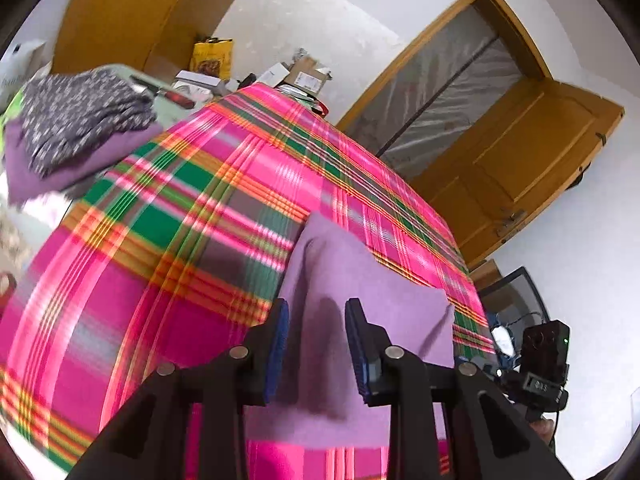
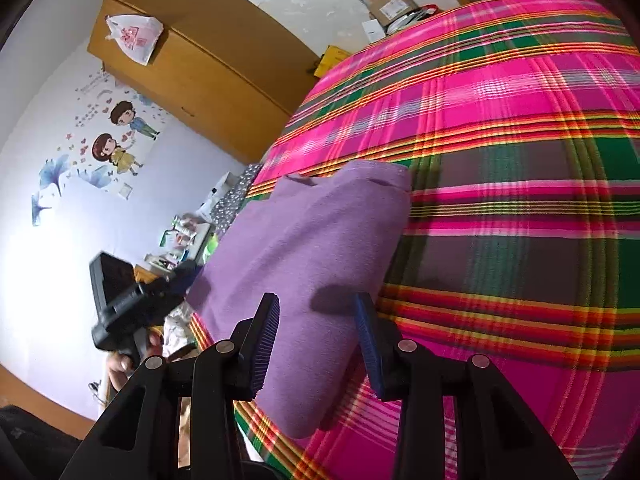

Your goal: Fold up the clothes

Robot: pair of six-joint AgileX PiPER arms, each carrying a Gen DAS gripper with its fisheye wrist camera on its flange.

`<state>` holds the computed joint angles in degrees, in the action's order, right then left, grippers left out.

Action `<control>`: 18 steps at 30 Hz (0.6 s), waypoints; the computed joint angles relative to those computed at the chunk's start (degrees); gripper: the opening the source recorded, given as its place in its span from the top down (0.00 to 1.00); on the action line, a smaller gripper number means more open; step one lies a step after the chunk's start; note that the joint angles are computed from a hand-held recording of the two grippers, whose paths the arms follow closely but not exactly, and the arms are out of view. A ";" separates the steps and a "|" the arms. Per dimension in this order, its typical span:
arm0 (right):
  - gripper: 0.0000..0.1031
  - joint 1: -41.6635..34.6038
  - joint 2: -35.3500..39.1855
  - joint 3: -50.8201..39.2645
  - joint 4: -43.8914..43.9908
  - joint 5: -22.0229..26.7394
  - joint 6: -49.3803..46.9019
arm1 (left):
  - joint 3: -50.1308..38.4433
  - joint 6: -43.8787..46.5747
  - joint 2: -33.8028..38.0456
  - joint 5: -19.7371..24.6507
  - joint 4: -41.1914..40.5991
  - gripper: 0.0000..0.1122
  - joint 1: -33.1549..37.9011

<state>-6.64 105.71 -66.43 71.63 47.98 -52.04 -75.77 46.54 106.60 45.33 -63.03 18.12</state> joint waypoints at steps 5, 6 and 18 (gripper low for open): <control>0.61 -0.18 -0.32 1.18 0.45 -0.37 -0.39 | -16.56 -9.23 10.03 6.43 10.89 0.69 -3.00; 0.61 -0.29 -0.31 1.44 0.64 -0.38 -0.60 | -19.84 -11.49 12.16 8.14 12.70 0.69 -3.29; 0.60 -0.38 0.77 1.25 1.69 -0.41 -0.55 | -29.56 -1.89 22.39 17.38 1.30 0.91 -1.26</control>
